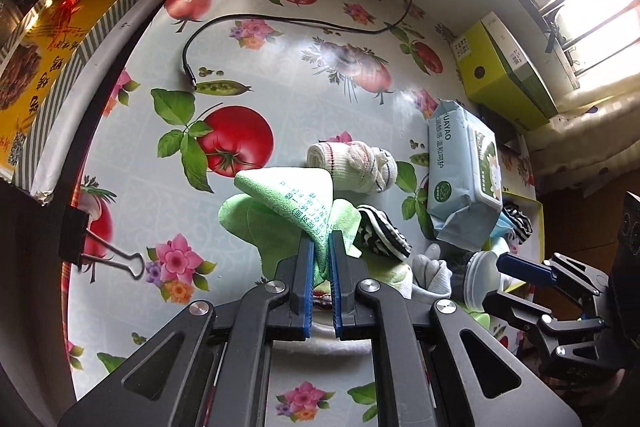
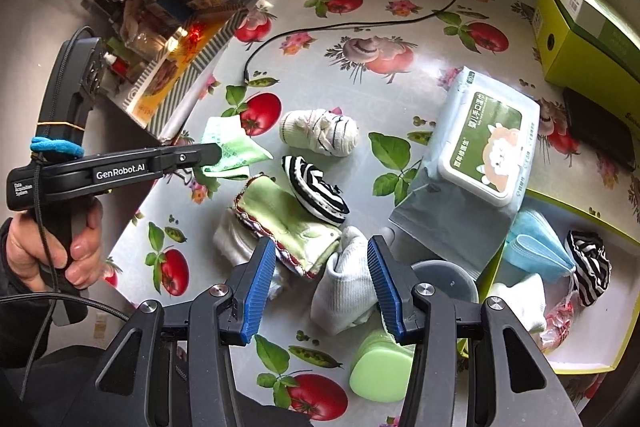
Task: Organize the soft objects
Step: 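Grasp the rolled white towel with the right gripper while the left gripper holds the green cloth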
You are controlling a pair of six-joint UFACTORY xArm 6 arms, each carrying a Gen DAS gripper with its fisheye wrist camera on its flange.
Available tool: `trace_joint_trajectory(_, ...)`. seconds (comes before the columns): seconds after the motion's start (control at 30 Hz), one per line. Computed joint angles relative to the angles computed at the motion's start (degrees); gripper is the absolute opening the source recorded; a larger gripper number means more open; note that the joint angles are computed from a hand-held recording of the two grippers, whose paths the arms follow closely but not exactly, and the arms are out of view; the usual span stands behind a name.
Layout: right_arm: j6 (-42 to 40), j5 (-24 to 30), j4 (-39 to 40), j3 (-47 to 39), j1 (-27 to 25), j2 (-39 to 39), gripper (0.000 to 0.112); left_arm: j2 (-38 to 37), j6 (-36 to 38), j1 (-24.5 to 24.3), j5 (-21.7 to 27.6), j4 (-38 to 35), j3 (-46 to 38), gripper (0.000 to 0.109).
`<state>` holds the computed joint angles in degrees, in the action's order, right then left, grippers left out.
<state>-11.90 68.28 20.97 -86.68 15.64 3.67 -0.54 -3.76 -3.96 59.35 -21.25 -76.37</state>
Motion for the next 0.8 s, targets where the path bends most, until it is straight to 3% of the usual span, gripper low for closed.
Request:
trace_joint_trajectory(0.47,-6.0,5.0,-0.2,-6.2,4.4,7.3,0.047,-1.5,0.0,2.9,-1.0,-1.2,2.8,0.007)
trace_joint_trajectory(0.8,-9.4,5.6,-5.0,-7.9,7.8,11.1,0.047,-3.1,0.2,4.9,-0.9,-2.0,5.4,0.007)
